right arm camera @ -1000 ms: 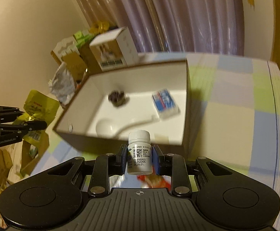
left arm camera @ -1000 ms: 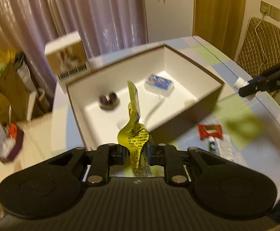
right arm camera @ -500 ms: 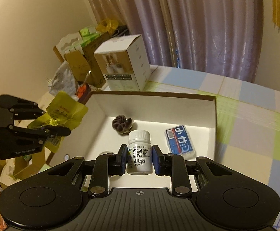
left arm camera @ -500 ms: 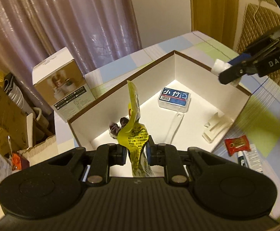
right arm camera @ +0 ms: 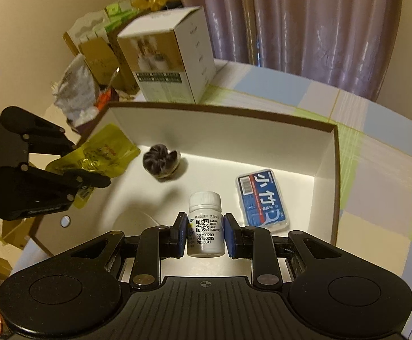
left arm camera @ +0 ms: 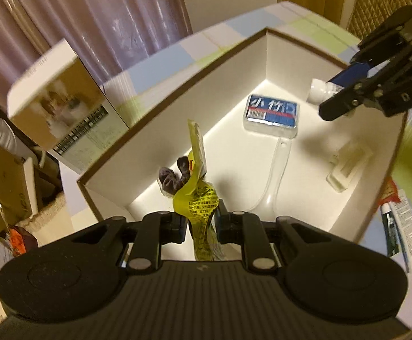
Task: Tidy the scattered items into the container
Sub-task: 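Carry the yellow packet with the left gripper while the right gripper carries the pill bottle over the box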
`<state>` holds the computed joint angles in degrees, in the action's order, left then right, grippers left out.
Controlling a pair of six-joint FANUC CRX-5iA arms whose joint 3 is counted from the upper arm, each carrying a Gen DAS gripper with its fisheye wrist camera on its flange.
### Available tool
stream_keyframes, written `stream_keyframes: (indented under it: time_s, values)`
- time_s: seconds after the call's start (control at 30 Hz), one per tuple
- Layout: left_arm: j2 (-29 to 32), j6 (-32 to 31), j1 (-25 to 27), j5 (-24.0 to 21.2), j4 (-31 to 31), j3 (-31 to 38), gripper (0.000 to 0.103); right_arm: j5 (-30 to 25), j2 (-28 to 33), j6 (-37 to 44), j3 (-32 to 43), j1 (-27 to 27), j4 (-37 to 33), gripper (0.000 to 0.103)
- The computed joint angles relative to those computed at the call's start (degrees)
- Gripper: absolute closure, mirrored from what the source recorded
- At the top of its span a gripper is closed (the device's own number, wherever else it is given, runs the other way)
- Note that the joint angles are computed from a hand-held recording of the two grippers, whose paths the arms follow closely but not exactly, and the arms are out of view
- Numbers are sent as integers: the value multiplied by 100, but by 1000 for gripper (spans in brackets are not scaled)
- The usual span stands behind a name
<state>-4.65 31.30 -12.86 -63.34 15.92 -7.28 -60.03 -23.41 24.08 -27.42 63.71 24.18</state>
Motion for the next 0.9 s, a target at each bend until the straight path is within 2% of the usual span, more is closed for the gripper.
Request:
stream_keyframes:
  time_s: [0.23,0.5,0.73,0.8,0.9]
  values:
    - [553,403,-332,-135,-722,407,88,56,224,257,97,-213,-417,73]
    - [773,594,-452,-214,-1135,575,87,17,320,326,116,-324,-603,73]
    - [769,702,-469,-72,-1307,566,81,41,383,482,153,-354,-756,73]
    - [738,701,-438,-43,-1272,545,73,45,397,524,159,-362,-801,73]
    - [667,664,-389,26,-1209,493,69,83,414,514,135,-342,-776,73]
